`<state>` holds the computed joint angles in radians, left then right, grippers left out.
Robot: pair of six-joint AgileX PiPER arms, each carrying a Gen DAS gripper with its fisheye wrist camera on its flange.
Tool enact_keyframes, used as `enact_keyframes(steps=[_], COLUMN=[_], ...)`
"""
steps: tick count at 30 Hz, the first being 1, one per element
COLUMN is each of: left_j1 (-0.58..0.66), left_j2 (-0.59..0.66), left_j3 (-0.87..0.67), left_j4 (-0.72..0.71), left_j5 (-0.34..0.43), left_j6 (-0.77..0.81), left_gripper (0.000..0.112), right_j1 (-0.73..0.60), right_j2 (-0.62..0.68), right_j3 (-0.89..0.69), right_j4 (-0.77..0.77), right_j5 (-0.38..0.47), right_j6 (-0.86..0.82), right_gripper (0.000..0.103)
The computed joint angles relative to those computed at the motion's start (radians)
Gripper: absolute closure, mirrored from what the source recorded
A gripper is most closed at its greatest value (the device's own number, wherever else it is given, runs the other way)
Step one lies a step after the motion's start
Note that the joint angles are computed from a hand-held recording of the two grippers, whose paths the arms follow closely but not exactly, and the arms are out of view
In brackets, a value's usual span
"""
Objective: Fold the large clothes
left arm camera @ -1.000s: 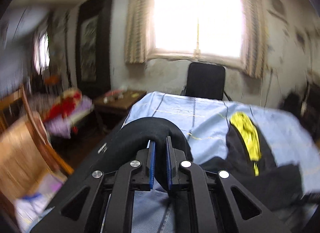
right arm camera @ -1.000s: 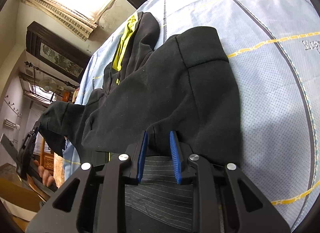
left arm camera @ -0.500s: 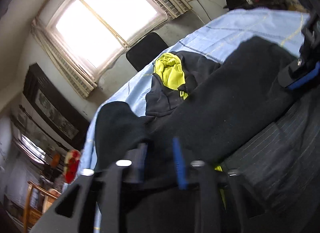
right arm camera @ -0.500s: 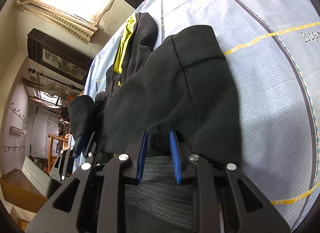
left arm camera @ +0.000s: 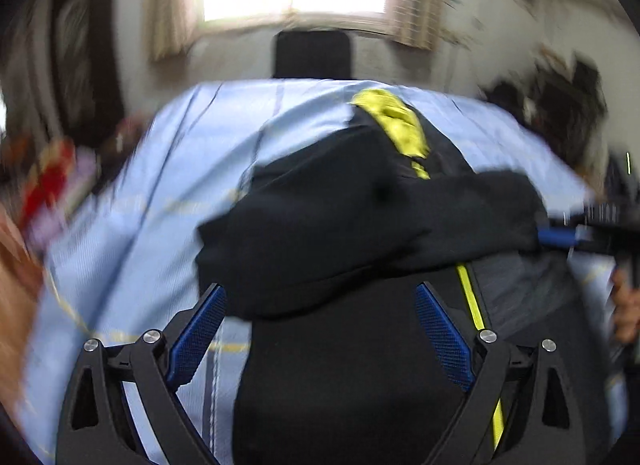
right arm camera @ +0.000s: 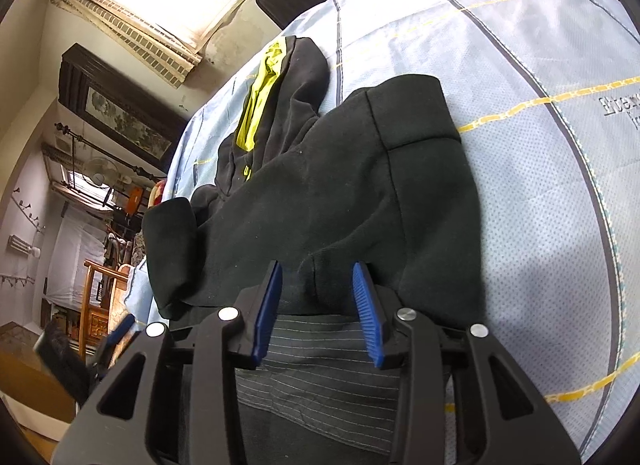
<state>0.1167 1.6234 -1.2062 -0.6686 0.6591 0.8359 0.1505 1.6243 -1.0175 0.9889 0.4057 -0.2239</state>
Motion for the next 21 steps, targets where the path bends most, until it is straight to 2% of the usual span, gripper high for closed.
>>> enact_keyframes(steps=[3, 5, 10, 12, 15, 19, 20, 21], left_j1=[0.108, 0.134, 0.102, 0.103, 0.115, 0.107, 0.107, 0.107], left_j2=[0.087, 0.128, 0.179, 0.201, 0.258, 0.261, 0.261, 0.26], left_j3=[-0.085, -0.123, -0.175, -0.201, -0.258, -0.268, -0.269, -0.271], left_j4=[-0.125, -0.15, -0.08, -0.062, -0.056, -0.053, -0.061, -0.074], left_j5=[0.145, 0.195, 0.155, 0.164, 0.225, 0.219, 0.213, 0.212], left_j6=[-0.036, -0.073, -0.207, -0.246, -0.288, -0.3, -0.299, -0.281], left_gripper=[0.02, 0.021, 0.023, 0.023, 0.023, 0.025, 0.039, 0.068], right_j1=[0.001, 0.002, -0.001, -0.001, -0.001, 0.0, 0.0, -0.001], right_j2=[0.0, 0.001, 0.002, 0.003, 0.003, 0.004, 0.004, 0.003], right_j3=[-0.002, -0.003, -0.001, -0.001, -0.001, -0.001, 0.0, 0.0], right_j4=[-0.008, -0.013, 0.0, 0.006, 0.007, 0.009, 0.01, 0.011], right_j5=[-0.001, -0.001, 0.002, 0.003, 0.002, 0.001, 0.001, 0.002], right_j6=[0.005, 0.009, -0.003, -0.009, -0.01, -0.011, -0.012, -0.013], right_gripper=[0.066, 0.066, 0.066, 0.066, 0.065, 0.065, 0.065, 0.065])
